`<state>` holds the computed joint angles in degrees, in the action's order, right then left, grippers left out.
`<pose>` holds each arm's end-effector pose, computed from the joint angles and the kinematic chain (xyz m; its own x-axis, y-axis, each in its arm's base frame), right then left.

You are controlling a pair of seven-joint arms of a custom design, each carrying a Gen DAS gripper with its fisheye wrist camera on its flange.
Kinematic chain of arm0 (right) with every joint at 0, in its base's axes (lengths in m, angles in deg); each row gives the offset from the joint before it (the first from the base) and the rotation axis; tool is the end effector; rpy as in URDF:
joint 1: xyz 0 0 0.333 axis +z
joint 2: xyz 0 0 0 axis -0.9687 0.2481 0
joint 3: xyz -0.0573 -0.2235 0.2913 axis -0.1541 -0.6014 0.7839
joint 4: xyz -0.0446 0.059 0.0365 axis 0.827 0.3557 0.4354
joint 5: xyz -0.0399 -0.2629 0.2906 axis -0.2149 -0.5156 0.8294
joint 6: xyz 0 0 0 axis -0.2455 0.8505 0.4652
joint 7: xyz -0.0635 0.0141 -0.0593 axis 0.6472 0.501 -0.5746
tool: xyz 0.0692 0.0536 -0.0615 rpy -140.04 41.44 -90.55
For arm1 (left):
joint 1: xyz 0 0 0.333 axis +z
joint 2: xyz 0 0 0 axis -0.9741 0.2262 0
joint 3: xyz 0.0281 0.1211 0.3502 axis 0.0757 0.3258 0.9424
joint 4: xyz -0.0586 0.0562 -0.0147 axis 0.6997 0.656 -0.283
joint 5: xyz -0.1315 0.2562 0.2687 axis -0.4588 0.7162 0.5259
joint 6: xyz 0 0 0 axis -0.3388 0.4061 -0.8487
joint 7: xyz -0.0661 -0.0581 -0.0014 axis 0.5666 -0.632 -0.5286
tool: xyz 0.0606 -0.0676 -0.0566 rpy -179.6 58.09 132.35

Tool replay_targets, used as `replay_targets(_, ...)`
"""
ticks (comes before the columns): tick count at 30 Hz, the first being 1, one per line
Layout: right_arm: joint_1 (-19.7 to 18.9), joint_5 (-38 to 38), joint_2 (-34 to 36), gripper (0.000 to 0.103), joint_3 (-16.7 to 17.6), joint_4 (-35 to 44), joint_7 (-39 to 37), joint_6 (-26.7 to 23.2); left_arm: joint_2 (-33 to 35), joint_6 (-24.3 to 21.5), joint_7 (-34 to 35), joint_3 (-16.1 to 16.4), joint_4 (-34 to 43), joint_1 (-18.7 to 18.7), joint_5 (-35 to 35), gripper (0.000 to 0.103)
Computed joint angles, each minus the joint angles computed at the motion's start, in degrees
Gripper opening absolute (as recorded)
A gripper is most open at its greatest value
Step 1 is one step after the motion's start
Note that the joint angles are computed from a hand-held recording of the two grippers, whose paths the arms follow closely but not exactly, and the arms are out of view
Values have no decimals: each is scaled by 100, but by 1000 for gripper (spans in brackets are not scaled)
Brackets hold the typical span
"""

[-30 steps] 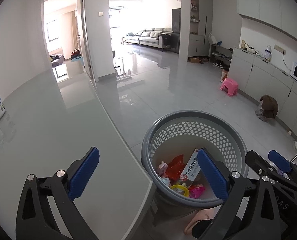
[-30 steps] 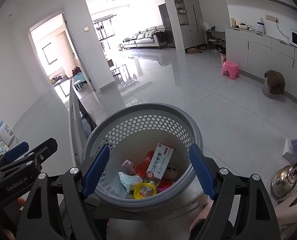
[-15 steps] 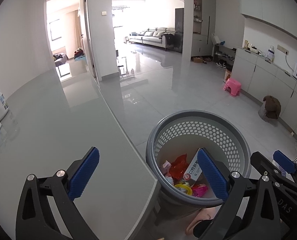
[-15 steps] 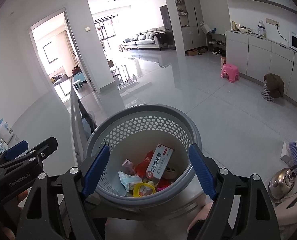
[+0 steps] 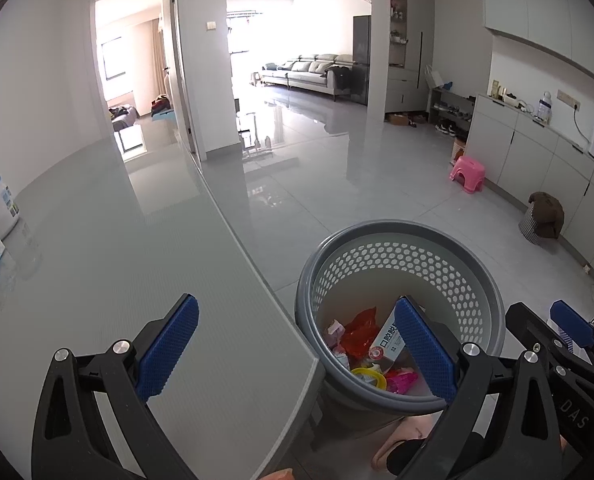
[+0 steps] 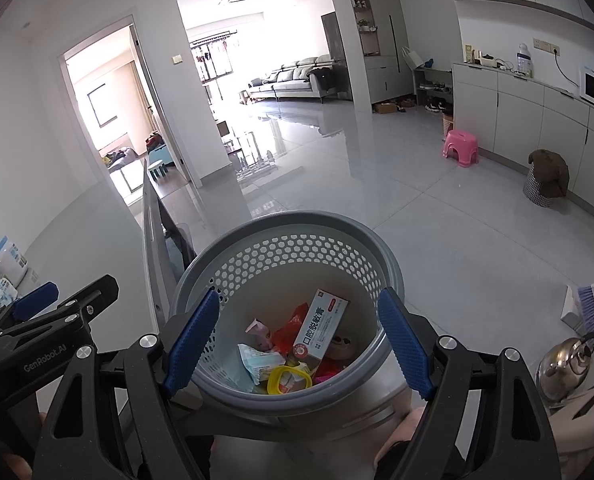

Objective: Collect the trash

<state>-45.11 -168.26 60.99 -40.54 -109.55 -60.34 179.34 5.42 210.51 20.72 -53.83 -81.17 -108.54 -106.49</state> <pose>0.5020 0.3703 0.3062 -0.2494 -0.9407 -0.2299 -0.5829 0.3354 -0.7401 0.5659 -0.2274 0.3266 -0.2100 -0.9773 -0.0279 -0.6379 0.1586 -0.7536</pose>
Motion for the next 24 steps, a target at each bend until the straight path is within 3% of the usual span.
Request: replay_targets(24,-1,6,-9,78,2,-8,0,13,-66,-80,-120,-31,-60,69,142,97)
